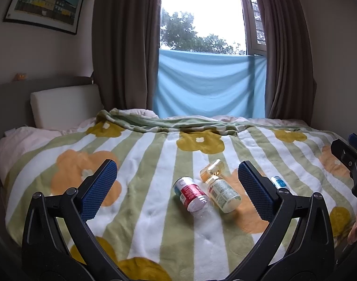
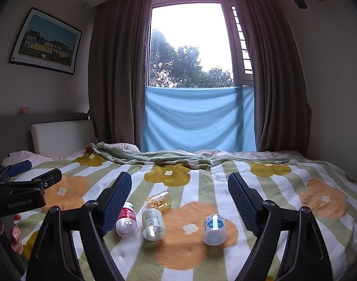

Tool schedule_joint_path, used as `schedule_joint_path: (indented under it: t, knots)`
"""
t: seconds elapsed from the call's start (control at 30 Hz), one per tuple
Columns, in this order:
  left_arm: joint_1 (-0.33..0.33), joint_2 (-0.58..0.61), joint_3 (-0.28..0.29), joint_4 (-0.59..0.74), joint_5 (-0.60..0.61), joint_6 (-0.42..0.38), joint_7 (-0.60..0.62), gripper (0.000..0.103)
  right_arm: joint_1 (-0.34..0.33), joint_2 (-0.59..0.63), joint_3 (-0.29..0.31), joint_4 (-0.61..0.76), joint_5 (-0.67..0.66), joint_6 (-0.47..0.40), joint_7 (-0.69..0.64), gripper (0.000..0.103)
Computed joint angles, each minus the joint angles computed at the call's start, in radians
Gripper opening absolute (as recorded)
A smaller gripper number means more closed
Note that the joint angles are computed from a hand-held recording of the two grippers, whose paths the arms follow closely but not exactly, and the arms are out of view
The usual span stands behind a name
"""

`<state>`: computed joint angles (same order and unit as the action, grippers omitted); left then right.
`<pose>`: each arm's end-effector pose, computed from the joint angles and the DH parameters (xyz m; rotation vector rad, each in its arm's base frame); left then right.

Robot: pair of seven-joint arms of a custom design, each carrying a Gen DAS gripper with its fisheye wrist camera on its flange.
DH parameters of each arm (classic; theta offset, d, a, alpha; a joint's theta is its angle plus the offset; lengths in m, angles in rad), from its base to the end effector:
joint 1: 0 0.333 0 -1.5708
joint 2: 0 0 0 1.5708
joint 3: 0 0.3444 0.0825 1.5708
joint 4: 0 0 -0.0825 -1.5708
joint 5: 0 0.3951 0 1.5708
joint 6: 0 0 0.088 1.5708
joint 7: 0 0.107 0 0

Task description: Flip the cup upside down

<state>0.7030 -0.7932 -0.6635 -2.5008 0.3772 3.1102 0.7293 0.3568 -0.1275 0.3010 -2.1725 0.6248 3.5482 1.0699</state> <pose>0.4070 -0.1018 0.6329 -1.5524 1.1084 -0.8506 0.4579 0.2756 0.6374 -1.4810 0.9807 -0.8421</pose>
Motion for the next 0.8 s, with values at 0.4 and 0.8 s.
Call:
schedule_joint_path:
  t: [0.4,0.8]
  knots:
    - [-0.061,0.25,0.056,0.143,0.061,-0.114,0.047,0.103,0.002,0.001,-0.011,-0.007,-0.011,-0.001,-0.003,0.082]
    - [-0.201,0.786,0.156,0.509,-0.02,-0.387,0.248,0.103,-0.054,0.024,0.021,0.001,0.092,-0.035,-0.107,0.082]
